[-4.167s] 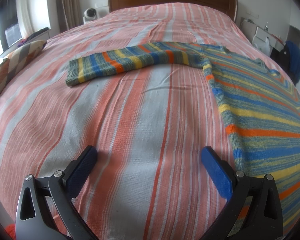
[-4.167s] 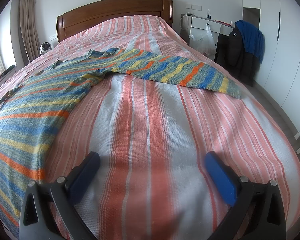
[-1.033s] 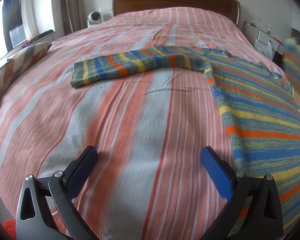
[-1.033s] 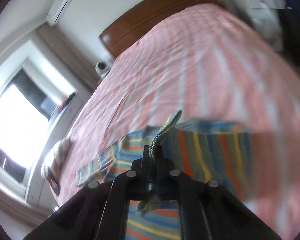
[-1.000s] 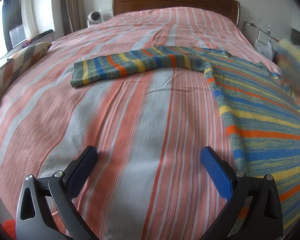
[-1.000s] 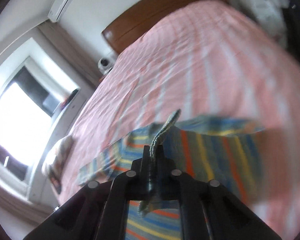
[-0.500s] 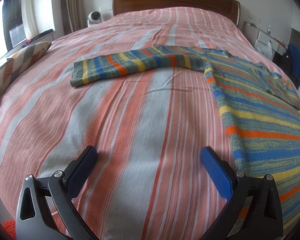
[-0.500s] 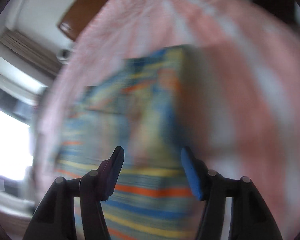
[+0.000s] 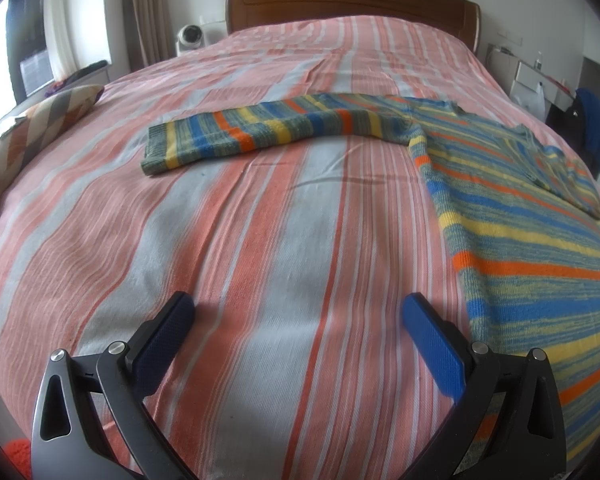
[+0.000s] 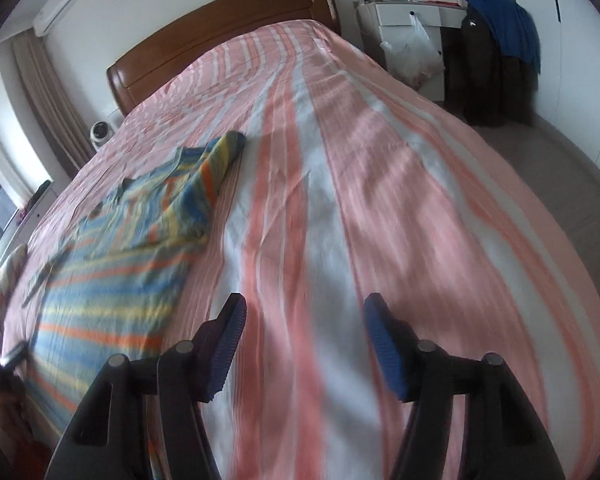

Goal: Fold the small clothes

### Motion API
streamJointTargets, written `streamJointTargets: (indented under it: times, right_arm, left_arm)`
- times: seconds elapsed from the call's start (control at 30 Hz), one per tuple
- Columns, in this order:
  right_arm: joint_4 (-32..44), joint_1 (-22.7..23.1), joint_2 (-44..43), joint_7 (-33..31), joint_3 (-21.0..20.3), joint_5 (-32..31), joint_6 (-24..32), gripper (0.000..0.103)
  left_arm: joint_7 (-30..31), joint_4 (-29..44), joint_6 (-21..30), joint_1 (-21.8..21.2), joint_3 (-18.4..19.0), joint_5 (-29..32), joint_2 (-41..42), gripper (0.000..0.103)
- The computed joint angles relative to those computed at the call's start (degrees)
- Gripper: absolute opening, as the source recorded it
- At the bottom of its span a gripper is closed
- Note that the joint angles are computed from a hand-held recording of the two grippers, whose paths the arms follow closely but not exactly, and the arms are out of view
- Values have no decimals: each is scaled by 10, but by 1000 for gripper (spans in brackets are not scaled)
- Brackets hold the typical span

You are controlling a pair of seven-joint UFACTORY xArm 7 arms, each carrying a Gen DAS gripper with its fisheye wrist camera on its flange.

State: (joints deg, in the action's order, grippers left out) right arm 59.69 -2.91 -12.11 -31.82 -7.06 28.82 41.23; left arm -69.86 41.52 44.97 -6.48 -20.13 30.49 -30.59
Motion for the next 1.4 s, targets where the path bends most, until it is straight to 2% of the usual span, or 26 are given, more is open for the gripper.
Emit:
streamJointTargets:
  times: [0.2,0.37,0.5,1.4]
  right_arm:
    - [-81,17,-42,-84,-16,34,-69,68]
    - [-92,33,-35,-133,-39,97,-76,71]
    - [-97,32,-35,-153,-38,123,-81,72]
    - [-104,30,-37,-151,-30,120,-95,72]
  left_arm:
    - [-1,1,0,0,0,1,1,103]
    - [-1,1,2,-1,0,2,1,103]
    - [-1,0,1,-1,1,2,1,103]
    - [-3,0,1,-1,0,5,1,103]
